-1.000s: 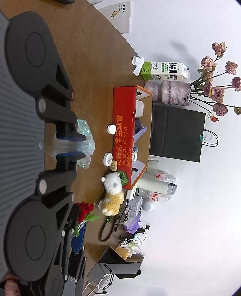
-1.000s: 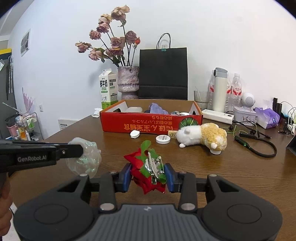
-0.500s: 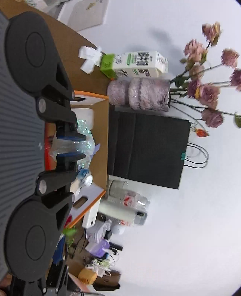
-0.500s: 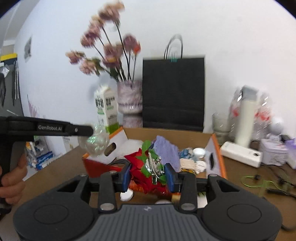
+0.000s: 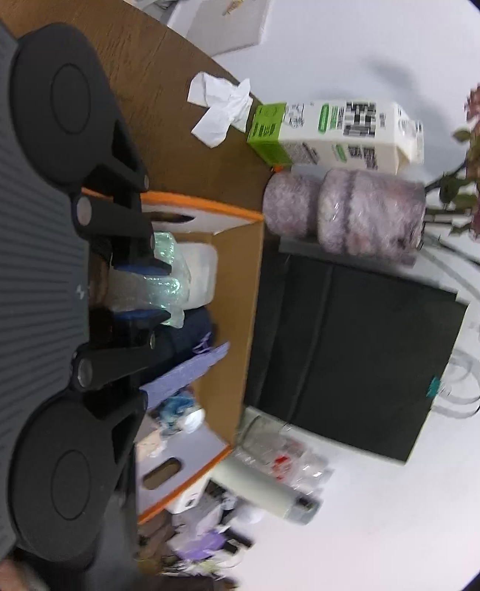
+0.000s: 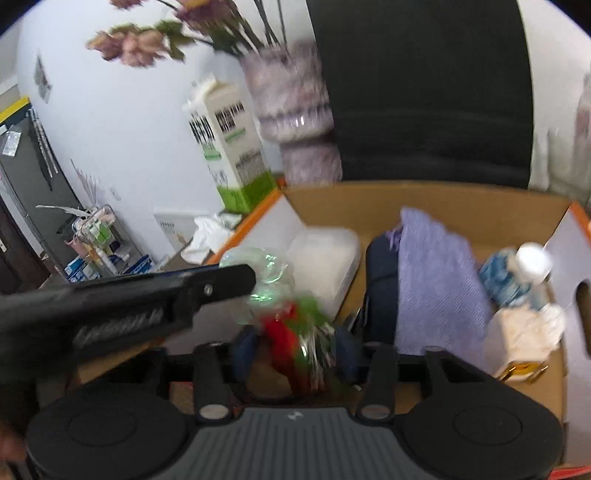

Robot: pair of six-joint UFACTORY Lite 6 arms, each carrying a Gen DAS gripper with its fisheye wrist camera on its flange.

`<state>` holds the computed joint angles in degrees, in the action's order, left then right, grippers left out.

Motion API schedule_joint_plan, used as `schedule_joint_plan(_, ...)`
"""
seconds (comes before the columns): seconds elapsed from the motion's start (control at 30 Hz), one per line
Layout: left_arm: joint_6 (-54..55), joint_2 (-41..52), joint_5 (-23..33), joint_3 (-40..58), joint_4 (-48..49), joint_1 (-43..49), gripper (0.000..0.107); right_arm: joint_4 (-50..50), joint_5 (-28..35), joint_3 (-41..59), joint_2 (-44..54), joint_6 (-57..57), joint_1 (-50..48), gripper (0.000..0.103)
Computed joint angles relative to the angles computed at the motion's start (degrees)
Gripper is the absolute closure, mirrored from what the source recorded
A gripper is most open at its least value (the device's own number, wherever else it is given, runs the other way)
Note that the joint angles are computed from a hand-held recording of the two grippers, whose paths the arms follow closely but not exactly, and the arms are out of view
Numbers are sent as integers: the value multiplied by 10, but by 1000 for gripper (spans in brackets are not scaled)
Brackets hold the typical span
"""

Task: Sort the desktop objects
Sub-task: 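Drop plastic bag and red flower into the cardboard box, open both tools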

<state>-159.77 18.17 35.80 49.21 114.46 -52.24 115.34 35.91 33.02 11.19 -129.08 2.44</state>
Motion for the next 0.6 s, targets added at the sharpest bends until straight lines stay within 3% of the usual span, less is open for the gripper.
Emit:
schedule_joint_plan(0.07,-29,-10,7,-19,24,-4,47,18,1,-7,2,-20,-6,30)
schedule_joint_plan(0.17,-43,-20,18,-32,35,-8,30,-18,10,-27,-30,-2,-43,29)
schedule_joint_plan(0.27,-47,-43,4,-40,37,-8,25,-64,7,-51,-94,21,-89,28)
schedule_joint_plan(0.4,31,-74,26,-40,-45,-48,21,-126,3,-80,-182,47,-166,22)
schedule_joint_plan(0.53,140,-78,64,-17,-173,-118,14,-236,57,-100,-245,107,-283,22)
schedule_joint_plan(0.6,182,-67,109,-3,-235,-171,8,-271,73,-132,-301,101,-343,22)
